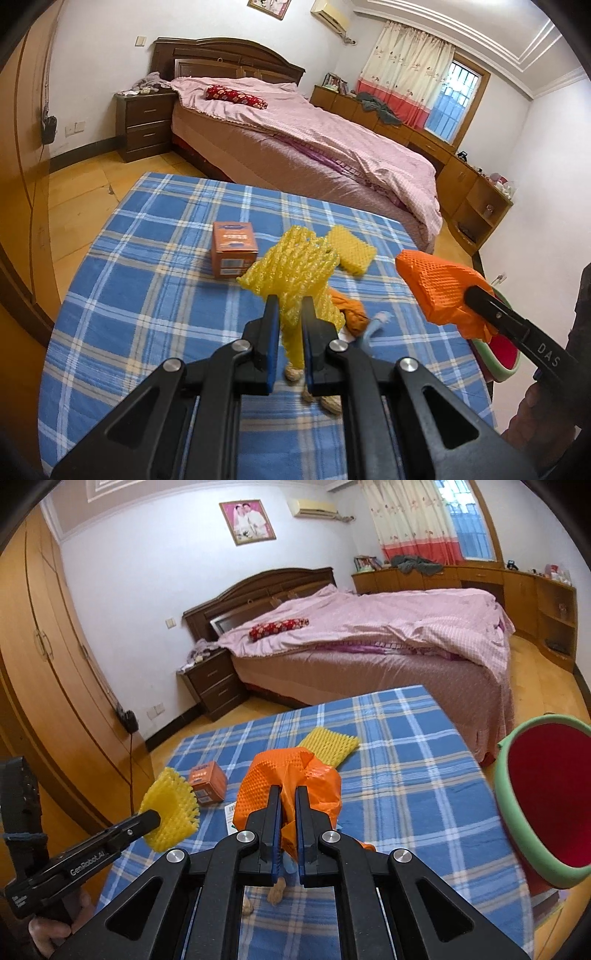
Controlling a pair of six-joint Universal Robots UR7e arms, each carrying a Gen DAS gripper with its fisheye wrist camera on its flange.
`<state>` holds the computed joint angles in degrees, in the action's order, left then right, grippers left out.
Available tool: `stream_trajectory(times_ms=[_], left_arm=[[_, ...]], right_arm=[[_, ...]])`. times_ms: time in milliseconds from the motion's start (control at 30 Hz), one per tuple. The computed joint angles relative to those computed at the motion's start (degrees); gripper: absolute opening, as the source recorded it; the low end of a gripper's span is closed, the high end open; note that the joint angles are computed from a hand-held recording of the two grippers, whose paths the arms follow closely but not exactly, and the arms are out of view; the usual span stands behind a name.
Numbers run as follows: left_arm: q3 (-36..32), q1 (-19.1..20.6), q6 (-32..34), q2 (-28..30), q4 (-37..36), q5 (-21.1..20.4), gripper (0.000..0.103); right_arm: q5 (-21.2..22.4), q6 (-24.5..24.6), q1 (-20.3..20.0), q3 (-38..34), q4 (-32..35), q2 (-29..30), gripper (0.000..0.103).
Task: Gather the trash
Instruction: 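Carry the foam sleeve and orange bag together over the red bucket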
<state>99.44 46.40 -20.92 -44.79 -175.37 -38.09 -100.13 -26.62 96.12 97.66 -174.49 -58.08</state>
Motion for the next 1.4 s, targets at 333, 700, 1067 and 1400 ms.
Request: stream_trajectory(times_ms=[333, 700, 1067, 1400], left_arm=[[0.1, -1.9, -0.1, 0.1, -0.5, -0.7, 0.01], [-0.1, -3.6, 0.7, 0.3, -0.9, -0.9, 0.01], [-3.9, -5.2, 3.4, 3.0, 0.4, -2.9, 0.01], [-10.7, -5.6, 6.7, 7.4, 3.6, -7.9, 0.01]], right_arm=[[1.7, -0.5, -0.5, 4.1, -3.5, -4.5, 0.006], [2.6, -0.4, -1.3, 7.6, -7.2, -8.3, 0.006], [3.6, 0.3, -3.0, 9.8, -10.9, -11.7, 0.006], [1.1, 1.1, -5.0, 10.3, -14.3, -14.0, 0.006]])
